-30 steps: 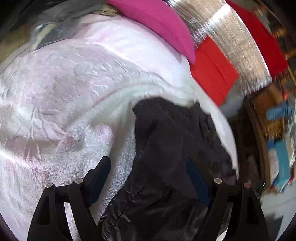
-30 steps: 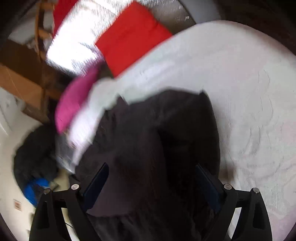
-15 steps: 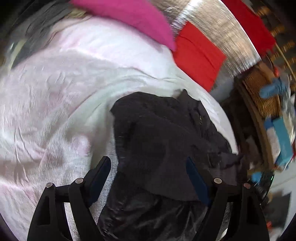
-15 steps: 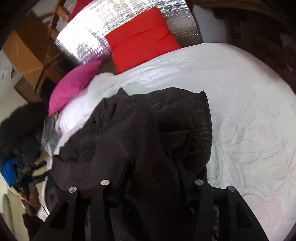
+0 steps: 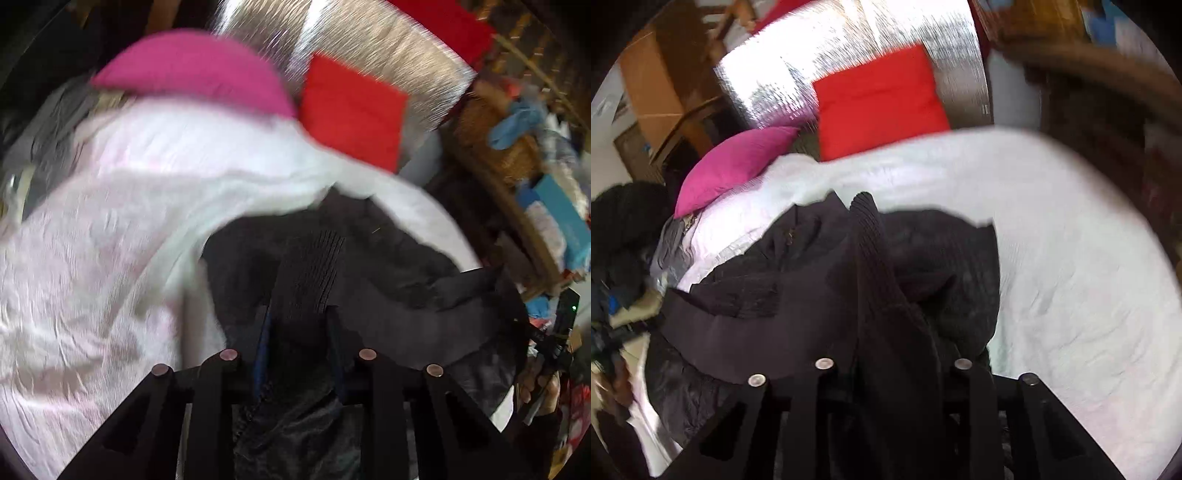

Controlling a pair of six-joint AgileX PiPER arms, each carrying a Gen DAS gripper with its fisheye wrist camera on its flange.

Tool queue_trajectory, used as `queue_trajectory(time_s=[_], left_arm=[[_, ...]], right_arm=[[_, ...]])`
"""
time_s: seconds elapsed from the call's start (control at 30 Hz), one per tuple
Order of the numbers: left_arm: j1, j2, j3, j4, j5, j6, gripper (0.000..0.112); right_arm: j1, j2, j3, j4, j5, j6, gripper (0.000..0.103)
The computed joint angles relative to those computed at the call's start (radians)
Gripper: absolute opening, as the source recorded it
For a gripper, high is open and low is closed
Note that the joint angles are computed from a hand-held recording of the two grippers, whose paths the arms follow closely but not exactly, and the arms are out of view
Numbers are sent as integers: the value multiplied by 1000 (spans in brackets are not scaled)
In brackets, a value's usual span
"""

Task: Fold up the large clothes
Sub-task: 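Grasp the folded jacket edge again with both grippers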

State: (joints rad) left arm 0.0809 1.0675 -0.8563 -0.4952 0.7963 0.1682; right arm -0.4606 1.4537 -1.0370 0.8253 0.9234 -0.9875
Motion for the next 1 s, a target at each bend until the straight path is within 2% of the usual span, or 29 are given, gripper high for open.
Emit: queue_trajectory(time_s=[0.13, 0.27, 0.4, 0.47, 0.53, 0.63, 0.73, 0.77, 0.83, 0.87, 0.93, 1.0], left_arm=[[-8, -28, -44, -2, -45, -39, 25], [-128, 66, -187, 302, -121, -312, 24], [-219, 283, -407, 553, -124, -484, 24], [-230, 389, -484, 613, -110, -536, 24], [-203, 522, -566, 604, -99, -560, 24], [-192, 719, -674, 663, -47, -659, 23], [-194, 820, -670, 767, -37, -774, 25], [-190, 836, -648, 780, -56, -800, 31], [-178, 816, -603, 766, -96, -808, 34], [-170, 792, -579, 755, -115, -805, 39], [-173, 722, -533, 808, -107, -870, 52], [-203, 628, -451, 933, -107, -990, 55]], right_arm=[[-25, -94, 17, 89, 4, -69, 24], [-9, -103, -10, 170, -58, -92, 22], [77, 54, -194, 140, -139, 23, 22], [113, 142, -282, 117, -176, 89, 22], [169, 271, -390, 79, -242, 181, 22], [224, 460, -531, 20, -289, 308, 22], [270, 629, -666, -113, -279, 487, 23], [276, 685, -724, -165, -228, 555, 27], [249, 792, -876, -170, -66, 651, 46], [231, 803, -899, -152, -36, 669, 64], [173, 763, -846, -43, -34, 623, 70], [100, 704, -757, 75, -15, 569, 84]])
